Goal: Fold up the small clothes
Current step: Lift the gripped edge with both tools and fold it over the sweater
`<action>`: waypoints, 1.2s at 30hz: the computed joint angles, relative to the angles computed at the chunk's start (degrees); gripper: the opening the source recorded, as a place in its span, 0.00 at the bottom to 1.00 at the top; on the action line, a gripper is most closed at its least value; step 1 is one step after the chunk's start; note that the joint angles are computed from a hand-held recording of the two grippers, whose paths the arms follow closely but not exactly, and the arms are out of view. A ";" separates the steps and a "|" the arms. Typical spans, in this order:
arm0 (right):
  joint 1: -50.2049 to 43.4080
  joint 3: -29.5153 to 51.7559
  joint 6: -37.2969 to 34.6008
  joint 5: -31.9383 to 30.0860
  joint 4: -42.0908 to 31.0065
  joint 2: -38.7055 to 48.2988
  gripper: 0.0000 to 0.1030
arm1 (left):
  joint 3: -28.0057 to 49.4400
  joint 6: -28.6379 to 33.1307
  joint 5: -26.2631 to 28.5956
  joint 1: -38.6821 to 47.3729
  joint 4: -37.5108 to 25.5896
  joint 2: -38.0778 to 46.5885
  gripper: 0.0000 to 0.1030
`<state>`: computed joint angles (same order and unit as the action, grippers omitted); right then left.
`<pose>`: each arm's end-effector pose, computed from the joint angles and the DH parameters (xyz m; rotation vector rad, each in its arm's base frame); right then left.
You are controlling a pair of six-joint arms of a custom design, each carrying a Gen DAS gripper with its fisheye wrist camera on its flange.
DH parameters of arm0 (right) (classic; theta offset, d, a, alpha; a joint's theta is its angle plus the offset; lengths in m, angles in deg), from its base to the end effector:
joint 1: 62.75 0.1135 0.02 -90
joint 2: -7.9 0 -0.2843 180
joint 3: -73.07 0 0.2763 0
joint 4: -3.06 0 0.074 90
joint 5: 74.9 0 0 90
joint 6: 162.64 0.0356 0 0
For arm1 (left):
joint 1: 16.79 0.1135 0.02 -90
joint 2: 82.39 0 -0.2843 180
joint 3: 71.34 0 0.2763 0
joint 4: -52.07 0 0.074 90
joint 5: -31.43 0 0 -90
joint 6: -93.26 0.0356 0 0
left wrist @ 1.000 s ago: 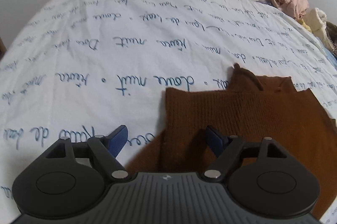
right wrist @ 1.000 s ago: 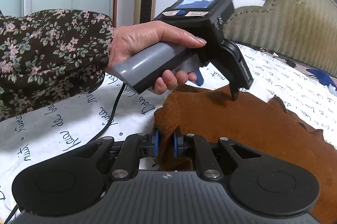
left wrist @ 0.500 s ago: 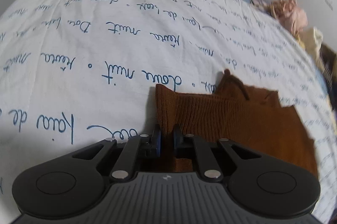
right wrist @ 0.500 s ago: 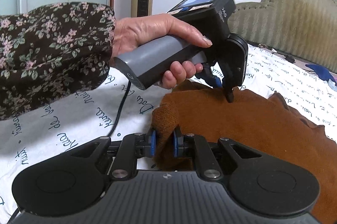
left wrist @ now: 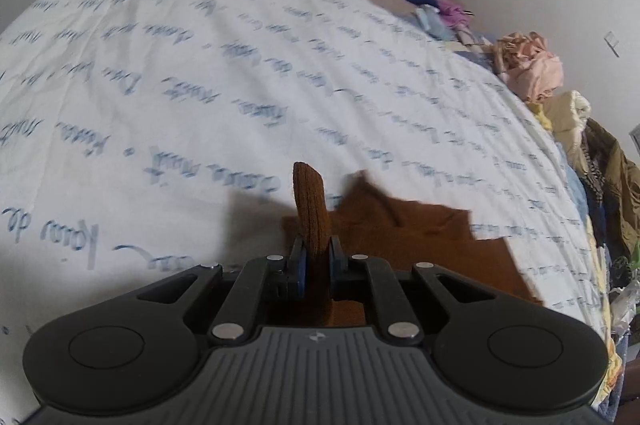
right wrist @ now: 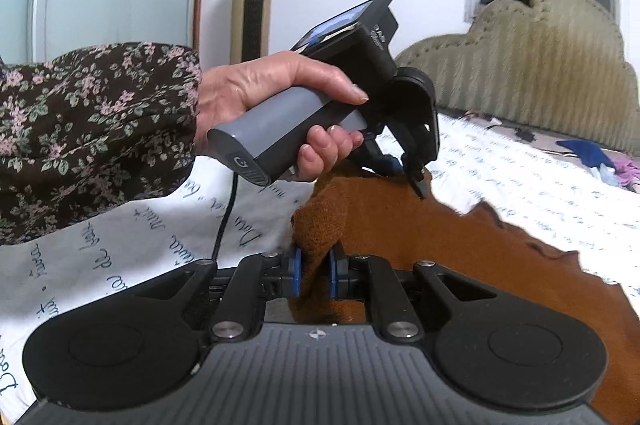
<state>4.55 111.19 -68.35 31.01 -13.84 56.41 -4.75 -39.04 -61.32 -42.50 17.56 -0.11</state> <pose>0.0860 0.1804 0.2270 -0.9256 1.8452 0.4999 0.2872 -0.1364 0.2363 -0.3825 2.4725 -0.4567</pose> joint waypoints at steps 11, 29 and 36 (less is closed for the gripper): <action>-20.74 -3.79 -1.21 -12.13 -15.90 -27.99 0.14 | 21.53 -4.15 -8.45 -12.54 -7.55 15.48 0.09; -99.22 -4.00 -23.32 -72.78 -25.09 -18.85 0.14 | 68.40 -5.42 -16.21 -24.56 -24.45 50.61 0.09; -107.44 -4.61 -30.17 -72.80 -25.60 -5.42 0.14 | 96.76 -4.67 -18.72 -28.06 -39.56 68.81 0.12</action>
